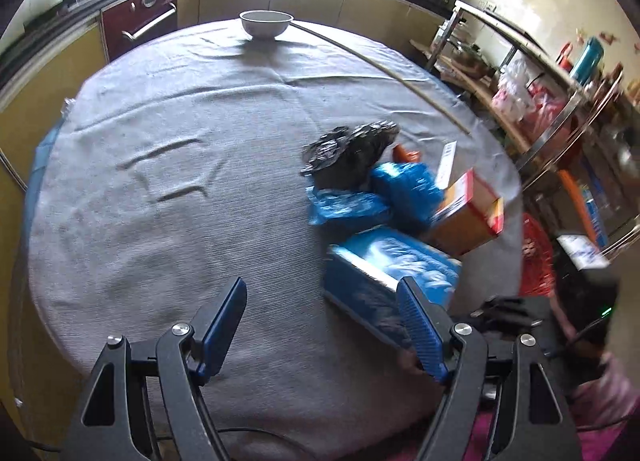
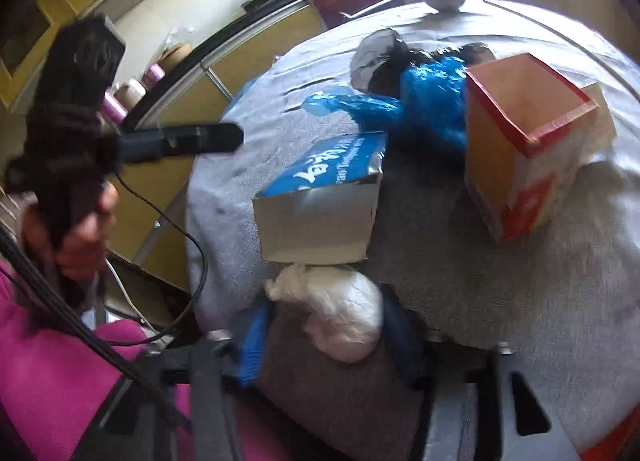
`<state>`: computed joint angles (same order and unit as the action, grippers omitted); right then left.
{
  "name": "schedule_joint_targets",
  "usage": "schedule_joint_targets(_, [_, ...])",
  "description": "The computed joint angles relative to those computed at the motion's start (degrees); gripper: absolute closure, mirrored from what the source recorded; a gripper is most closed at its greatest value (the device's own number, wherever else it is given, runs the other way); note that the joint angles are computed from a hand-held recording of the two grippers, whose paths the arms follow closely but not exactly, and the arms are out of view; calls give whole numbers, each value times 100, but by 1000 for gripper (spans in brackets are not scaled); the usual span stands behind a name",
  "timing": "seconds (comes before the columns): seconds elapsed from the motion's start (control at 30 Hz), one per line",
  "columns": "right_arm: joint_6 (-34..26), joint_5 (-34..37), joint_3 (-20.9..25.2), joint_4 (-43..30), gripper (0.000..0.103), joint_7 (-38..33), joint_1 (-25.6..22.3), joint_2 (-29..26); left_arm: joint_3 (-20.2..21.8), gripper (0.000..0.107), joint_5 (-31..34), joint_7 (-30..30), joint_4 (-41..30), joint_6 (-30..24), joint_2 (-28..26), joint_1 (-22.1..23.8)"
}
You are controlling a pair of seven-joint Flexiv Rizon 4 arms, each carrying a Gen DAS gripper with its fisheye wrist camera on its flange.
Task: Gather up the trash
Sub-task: 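Return both tools to the table toward the toothpaste box and tissue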
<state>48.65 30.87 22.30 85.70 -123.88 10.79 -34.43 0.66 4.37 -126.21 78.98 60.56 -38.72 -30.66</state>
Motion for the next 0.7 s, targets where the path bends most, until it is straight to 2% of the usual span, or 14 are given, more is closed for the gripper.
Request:
schedule_joint_targets(0.03, [70, -18, -35, 16, 64, 34, 22, 9, -129, 28, -137, 60, -31, 30, -40, 88])
schedule_joint_targets(0.13, [371, 74, -40, 154, 64, 89, -44, 116, -462, 28, -579, 293, -272, -5, -252, 260])
schedule_joint_targets(0.33, [786, 182, -134, 537, 64, 137, -270, 438, -318, 28, -650, 360, -1695, -1197, -974, -41])
schedule_joint_targets(0.43, [752, 264, -154, 613, 64, 243, -459, 524, -92, 28, -386, 316, -2205, -1681, -1216, -234])
schedule_joint_targets(0.57, [498, 654, -4, 526, 64, 16, -751, 524, -50, 20, -203, 307, -2158, -1733, -1250, -257])
schedule_joint_targets(0.63, [434, 669, -33, 481, 64, -73, -709, 514, 6, 20, -161, 165, -2056, -1911, -1193, -255])
schedule_joint_targets(0.7, [314, 647, -63, 408, 64, -94, -651, 473, -12, 20, -154, 45, -1683, -1868, -1000, -186])
